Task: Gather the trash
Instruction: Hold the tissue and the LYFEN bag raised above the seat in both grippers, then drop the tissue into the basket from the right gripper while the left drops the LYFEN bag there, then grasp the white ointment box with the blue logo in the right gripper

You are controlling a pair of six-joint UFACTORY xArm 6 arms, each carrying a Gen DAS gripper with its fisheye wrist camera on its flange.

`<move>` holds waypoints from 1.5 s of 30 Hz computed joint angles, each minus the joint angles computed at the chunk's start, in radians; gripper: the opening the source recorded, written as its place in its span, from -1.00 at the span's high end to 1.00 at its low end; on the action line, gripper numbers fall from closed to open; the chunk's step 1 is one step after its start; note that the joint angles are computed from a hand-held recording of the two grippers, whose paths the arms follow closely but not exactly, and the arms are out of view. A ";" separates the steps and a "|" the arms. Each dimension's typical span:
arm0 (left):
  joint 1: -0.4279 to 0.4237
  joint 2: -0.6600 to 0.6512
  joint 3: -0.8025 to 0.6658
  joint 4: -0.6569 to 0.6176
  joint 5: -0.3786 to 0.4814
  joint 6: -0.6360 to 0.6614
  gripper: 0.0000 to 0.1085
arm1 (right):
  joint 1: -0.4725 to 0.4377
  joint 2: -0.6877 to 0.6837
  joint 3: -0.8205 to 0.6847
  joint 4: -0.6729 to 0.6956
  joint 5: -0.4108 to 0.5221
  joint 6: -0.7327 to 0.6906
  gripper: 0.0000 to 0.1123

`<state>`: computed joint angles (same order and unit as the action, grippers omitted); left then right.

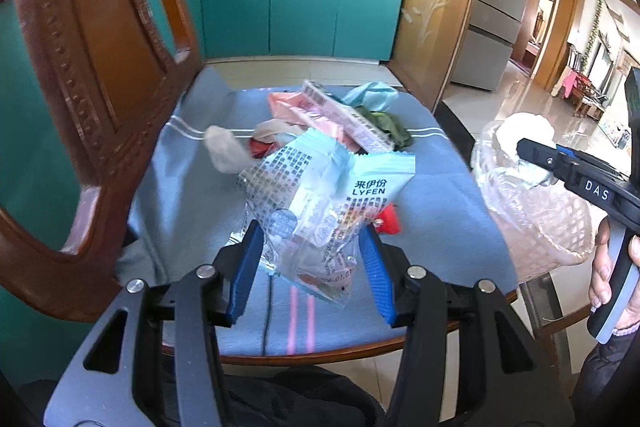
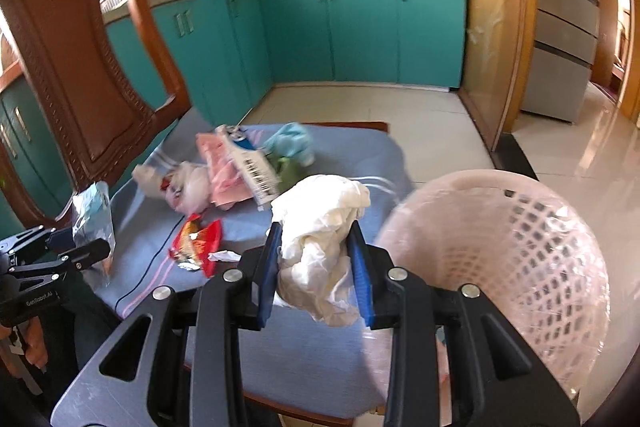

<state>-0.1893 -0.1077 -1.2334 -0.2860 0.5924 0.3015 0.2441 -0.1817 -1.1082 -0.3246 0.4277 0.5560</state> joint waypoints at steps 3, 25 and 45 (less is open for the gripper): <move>-0.024 0.013 -0.025 -0.001 0.012 0.000 0.07 | -0.037 -0.040 0.037 -0.030 -0.002 0.034 0.41; -0.338 0.371 -0.494 -0.197 0.309 0.143 0.05 | -0.274 -0.359 0.337 -0.149 0.095 0.213 0.41; -0.142 0.310 -0.286 0.275 -0.014 -0.388 -0.60 | -0.209 -0.204 0.230 -0.040 0.024 0.184 -0.15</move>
<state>-0.3314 0.2020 -1.5190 -0.0109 0.5786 -0.0866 0.0354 -0.3857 -0.8785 -0.3641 0.4517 0.7396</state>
